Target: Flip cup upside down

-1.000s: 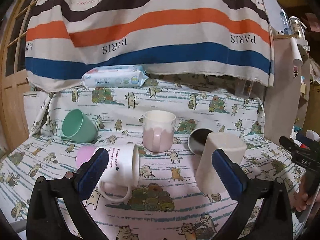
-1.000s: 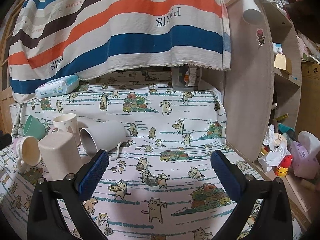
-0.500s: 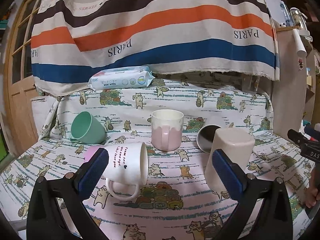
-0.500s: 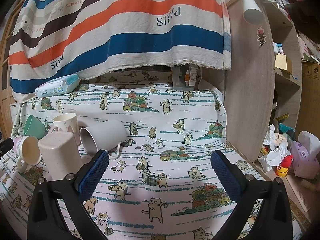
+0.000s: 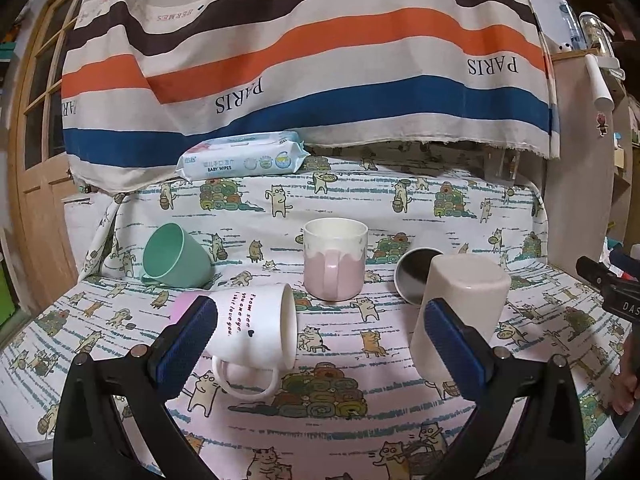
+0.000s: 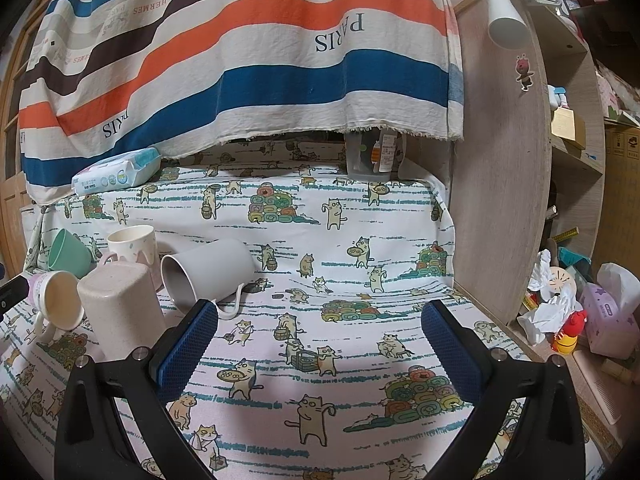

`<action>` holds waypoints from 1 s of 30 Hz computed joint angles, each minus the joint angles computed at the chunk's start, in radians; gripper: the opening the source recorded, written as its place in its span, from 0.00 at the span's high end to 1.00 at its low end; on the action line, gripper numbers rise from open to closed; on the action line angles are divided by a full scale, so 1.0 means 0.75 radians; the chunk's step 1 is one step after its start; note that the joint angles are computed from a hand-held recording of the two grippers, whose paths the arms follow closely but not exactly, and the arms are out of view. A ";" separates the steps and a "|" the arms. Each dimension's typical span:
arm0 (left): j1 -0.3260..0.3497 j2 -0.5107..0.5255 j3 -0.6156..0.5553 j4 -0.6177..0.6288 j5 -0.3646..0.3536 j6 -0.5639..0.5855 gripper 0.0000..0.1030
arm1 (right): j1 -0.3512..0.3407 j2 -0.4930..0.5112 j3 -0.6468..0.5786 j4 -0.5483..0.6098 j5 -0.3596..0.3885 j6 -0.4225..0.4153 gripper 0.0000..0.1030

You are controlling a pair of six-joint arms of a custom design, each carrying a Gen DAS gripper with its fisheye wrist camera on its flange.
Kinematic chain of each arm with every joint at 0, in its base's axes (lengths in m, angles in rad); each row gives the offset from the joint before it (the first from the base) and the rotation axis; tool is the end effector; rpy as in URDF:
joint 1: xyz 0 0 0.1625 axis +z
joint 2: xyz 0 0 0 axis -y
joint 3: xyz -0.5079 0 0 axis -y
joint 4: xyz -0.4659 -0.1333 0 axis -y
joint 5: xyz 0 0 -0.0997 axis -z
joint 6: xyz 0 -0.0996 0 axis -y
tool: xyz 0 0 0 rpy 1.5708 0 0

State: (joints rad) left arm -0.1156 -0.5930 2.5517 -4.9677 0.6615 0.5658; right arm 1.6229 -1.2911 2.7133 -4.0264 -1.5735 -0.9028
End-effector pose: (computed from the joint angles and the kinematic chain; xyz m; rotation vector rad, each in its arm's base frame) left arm -0.2206 -0.1877 0.1220 0.1096 1.6962 -1.5154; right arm 0.1509 -0.3384 0.2246 1.1122 -2.1538 1.2532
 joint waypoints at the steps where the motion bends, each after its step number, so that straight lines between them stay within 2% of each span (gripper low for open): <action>1: 0.001 0.000 -0.001 0.001 -0.001 -0.001 0.00 | 0.000 0.000 0.000 0.000 0.000 0.000 0.00; 30: 0.006 0.003 0.002 0.001 0.011 -0.010 0.00 | 0.001 -0.001 -0.001 0.003 -0.002 0.000 0.00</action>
